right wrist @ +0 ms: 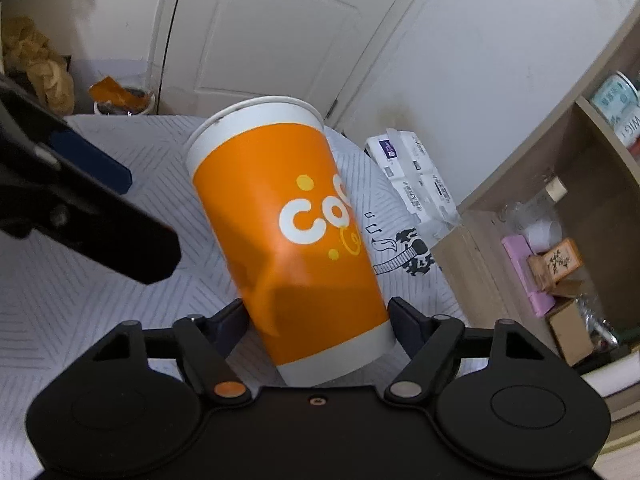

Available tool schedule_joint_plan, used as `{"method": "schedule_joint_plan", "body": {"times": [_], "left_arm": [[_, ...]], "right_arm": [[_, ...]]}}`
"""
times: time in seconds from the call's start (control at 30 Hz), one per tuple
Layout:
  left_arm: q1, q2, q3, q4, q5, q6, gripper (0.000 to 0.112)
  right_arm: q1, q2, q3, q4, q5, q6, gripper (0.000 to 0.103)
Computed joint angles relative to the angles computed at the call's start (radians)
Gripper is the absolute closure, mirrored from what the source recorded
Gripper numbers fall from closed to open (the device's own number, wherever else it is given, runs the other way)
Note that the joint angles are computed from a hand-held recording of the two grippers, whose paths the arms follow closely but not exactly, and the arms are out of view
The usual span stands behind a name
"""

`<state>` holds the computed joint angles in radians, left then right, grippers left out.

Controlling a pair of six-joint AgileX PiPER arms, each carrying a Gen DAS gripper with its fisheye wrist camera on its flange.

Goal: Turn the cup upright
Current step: 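Lift the orange cup with the right tool and rotate it rim-up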

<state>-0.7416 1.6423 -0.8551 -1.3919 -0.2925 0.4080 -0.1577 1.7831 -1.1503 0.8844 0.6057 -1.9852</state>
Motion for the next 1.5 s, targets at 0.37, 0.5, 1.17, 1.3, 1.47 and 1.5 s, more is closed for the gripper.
{"method": "schedule_joint_plan", "body": {"times": [0.37, 0.5, 1.17, 1.3, 1.47, 1.5], "left_arm": [[0.004, -0.040, 0.033, -0.006, 0.047, 0.015, 0.012], [-0.010, -0.068, 0.048, -0.061, 0.059, 0.075, 0.012], [-0.156, -0.130, 0.080, -0.186, 0.147, 0.185, 0.013], [-0.166, -0.121, 0.067, -0.212, 0.173, 0.214, 0.013], [-0.174, -0.102, 0.043, -0.350, 0.190, 0.361, 0.013], [-0.176, -0.098, 0.039, -0.349, 0.193, 0.358, 0.013]], "right_arm": [[-0.037, -0.142, 0.149, 0.054, 0.022, 0.082, 0.030], [-0.082, -0.220, 0.240, 0.125, 0.044, 0.050, 0.031], [-0.549, -0.554, 0.602, 0.230, 0.260, -0.055, 0.032], [-0.606, -0.536, 0.606, 0.189, 0.295, 0.083, 0.032], [-0.653, -0.524, 0.606, 0.155, 0.332, 0.109, 0.032], [-0.643, -0.515, 0.597, 0.134, 0.326, 0.133, 0.032]]}}
